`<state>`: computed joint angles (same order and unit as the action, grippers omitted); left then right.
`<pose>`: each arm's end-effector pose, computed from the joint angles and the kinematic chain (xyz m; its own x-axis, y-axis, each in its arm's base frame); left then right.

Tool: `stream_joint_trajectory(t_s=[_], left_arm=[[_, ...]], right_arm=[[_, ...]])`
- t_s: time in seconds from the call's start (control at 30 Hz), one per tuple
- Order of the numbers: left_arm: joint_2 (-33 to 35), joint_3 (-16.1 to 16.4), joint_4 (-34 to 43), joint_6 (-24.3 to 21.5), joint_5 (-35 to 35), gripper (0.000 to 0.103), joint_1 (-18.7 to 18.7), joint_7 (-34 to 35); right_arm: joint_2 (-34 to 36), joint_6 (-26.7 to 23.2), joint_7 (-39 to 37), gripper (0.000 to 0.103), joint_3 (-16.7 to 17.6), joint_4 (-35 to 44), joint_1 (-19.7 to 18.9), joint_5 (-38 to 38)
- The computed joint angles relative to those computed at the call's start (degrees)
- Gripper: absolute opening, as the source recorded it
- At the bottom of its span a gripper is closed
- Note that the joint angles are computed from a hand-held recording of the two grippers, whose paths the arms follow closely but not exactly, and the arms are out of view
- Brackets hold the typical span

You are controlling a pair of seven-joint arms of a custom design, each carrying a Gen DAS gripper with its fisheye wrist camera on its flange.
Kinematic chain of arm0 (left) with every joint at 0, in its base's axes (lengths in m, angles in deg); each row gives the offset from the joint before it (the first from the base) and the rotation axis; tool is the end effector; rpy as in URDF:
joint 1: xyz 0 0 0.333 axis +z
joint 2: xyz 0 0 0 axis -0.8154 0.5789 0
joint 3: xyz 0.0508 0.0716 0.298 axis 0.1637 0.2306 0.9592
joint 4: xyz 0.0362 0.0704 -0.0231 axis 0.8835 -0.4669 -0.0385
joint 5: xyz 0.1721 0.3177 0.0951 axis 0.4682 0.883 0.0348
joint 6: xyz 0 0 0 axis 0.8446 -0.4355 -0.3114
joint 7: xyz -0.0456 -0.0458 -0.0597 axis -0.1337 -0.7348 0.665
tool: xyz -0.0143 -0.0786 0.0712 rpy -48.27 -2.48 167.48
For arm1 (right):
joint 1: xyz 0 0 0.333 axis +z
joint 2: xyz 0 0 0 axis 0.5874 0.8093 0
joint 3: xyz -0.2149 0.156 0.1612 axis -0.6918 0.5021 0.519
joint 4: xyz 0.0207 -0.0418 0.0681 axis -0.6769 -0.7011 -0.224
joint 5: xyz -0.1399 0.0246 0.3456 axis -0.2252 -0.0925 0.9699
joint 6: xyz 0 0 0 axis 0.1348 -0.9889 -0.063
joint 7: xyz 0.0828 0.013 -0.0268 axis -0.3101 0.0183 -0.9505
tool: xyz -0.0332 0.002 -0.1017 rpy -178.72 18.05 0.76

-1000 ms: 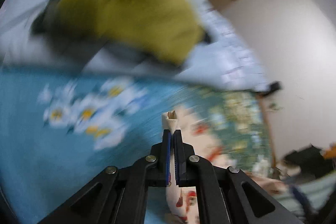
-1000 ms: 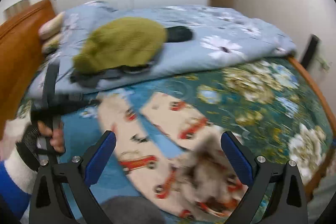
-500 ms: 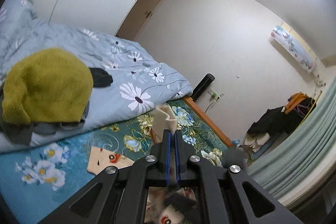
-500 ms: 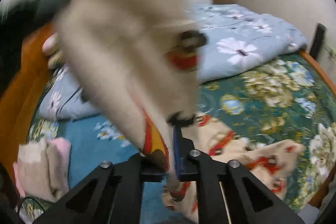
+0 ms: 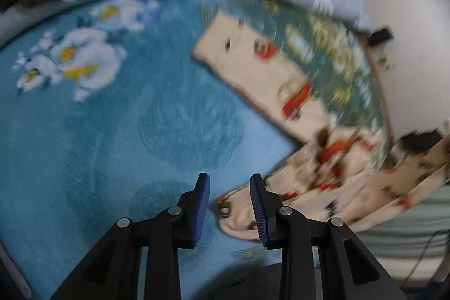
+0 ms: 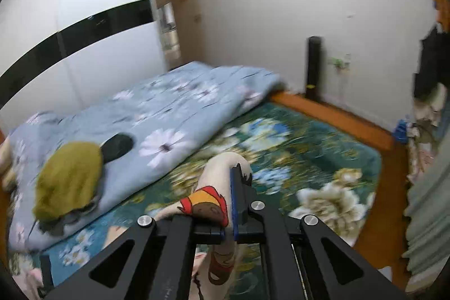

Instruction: Fold clothes

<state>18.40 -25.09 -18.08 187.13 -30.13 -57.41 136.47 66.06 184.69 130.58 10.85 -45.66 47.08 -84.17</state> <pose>0.6751 -0.2066 0.3382 0.2352 -0.8719 0.4295 -0.9509 -0.2980 -0.0842 0.6252 0.0935 0.6043 -0.2676 -0.9576 -0.1066 -0.5567 0.2439 -0.7941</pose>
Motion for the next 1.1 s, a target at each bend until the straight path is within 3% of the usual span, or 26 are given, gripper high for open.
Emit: stream_joint_trajectory(t_s=[0.17,0.33,0.37,0.4,0.43,0.5,0.6,0.77,0.87,0.93,1.1], left_arm=[[9.72,-1.89,14.13,-12.54,1.22,0.033,-1.49,5.58],[18.97,0.87,31.86,-26.64,6.06,0.030,-6.75,5.99],[20.31,1.44,35.06,-28.94,7.02,0.021,-7.72,5.89],[21.23,2.05,37.37,-30.33,8.18,0.003,-8.72,6.15],[21.23,2.32,37.79,-30.39,8.64,0.001,-9.25,6.24],[19.16,2.27,34.69,-27.41,8.41,0.000,-9.24,5.92],[13.75,1.78,26.30,-18.62,6.50,0.000,-7.72,4.24],[2.69,5.43,17.64,-4.19,8.07,0.000,-4.05,-2.34],[-5.64,5.57,12.23,2.84,7.35,0.000,1.91,-0.76],[-10.25,6.83,10.06,2.31,9.41,0.000,3.17,-0.07],[-14.26,4.26,2.25,2.34,4.14,0.001,6.01,7.29]], right_arm=[[-3.01,1.05,-0.21,0.004,-1.21,-5.23,-3.42,1.60],[-6.25,0.56,-0.59,0.004,-0.46,-10.13,-6.08,1.34],[-6.76,0.54,-0.55,0.004,-0.19,-10.82,-6.56,1.35],[-7.16,0.52,-0.25,0.004,0.14,-11.26,-6.94,1.23],[-7.56,0.50,0.03,0.004,0.45,-11.70,-7.30,1.13],[-8.02,0.53,-0.03,0.004,1.04,-11.98,-7.85,1.64],[-8.29,0.33,-0.57,0.004,1.96,-11.25,-8.03,2.25],[-5.35,0.30,-4.53,0.004,3.23,-3.81,-6.45,5.34],[-0.34,-0.95,-8.94,0.004,3.48,5.97,-4.18,9.90],[3.32,-1.84,-11.40,0.004,3.50,13.56,-2.11,11.97],[9.64,-4.93,-15.82,0.004,2.01,26.73,2.99,13.20]])
